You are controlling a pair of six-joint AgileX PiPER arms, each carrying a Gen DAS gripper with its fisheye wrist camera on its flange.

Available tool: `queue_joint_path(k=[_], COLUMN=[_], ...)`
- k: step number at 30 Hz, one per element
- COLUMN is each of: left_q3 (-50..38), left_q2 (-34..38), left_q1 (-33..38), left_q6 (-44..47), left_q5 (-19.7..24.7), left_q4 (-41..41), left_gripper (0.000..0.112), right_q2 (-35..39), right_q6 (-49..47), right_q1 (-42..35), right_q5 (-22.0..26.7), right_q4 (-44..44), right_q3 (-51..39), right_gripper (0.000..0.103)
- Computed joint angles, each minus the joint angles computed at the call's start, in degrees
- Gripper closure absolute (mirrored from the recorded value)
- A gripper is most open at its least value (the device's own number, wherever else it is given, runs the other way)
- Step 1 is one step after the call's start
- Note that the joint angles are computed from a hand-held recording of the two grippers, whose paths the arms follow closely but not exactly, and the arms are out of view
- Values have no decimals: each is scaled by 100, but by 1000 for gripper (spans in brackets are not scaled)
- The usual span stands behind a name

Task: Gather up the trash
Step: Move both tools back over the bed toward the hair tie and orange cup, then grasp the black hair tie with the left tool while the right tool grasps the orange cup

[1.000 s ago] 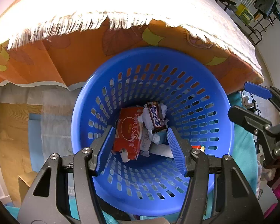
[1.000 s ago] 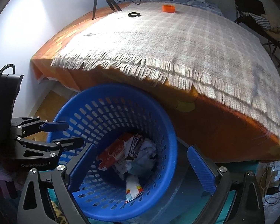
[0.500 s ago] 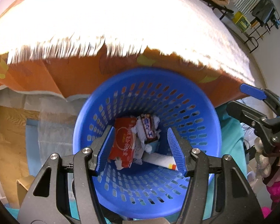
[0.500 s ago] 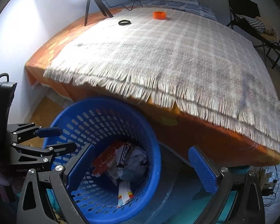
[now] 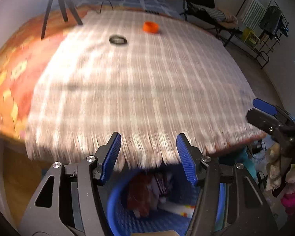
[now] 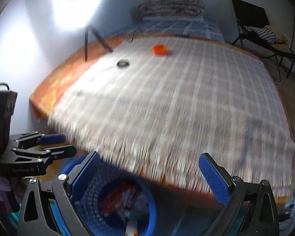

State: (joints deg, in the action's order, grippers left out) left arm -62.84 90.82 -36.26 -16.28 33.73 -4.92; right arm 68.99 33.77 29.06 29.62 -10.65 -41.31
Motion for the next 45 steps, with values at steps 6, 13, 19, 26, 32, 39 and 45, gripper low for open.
queue_joint_path(k=[6,13,19,26,32,39,45], left_q3=[-916,-2109,-3187,-4227,-5192,-5804,-6015], left_q2=[720,1601,2445,3208,3898,4342,4497], left_q1=[527,818,1027,1153,1198,1205,1197], left_q6=[667,927,1127,957,955,1139,1207], left_q5=[114,340,578,789,1111,1240,1231], left_q4=[-413,-495,-665,-436,-292,-306,-251], left_gripper=[52,52,52,52,61,71,85], right_q2=[522,1564,2423,3457,4419,5339,5948], right_q6=[-581,-1216,-2177,-2527,-2924,-3099,-2901], right_q1=[-606,-971,-1226,-1373,-1549,-1567,-1490], right_q5=[-372,-425,-295,-215,82,476,816], right_q4=[44,171,886,1096,1568,1757,1483], right_q3=[-611,-1696,-2647,-3775,-4868,-6003,-6905], right_gripper=[1,2,2,5,13,22,24])
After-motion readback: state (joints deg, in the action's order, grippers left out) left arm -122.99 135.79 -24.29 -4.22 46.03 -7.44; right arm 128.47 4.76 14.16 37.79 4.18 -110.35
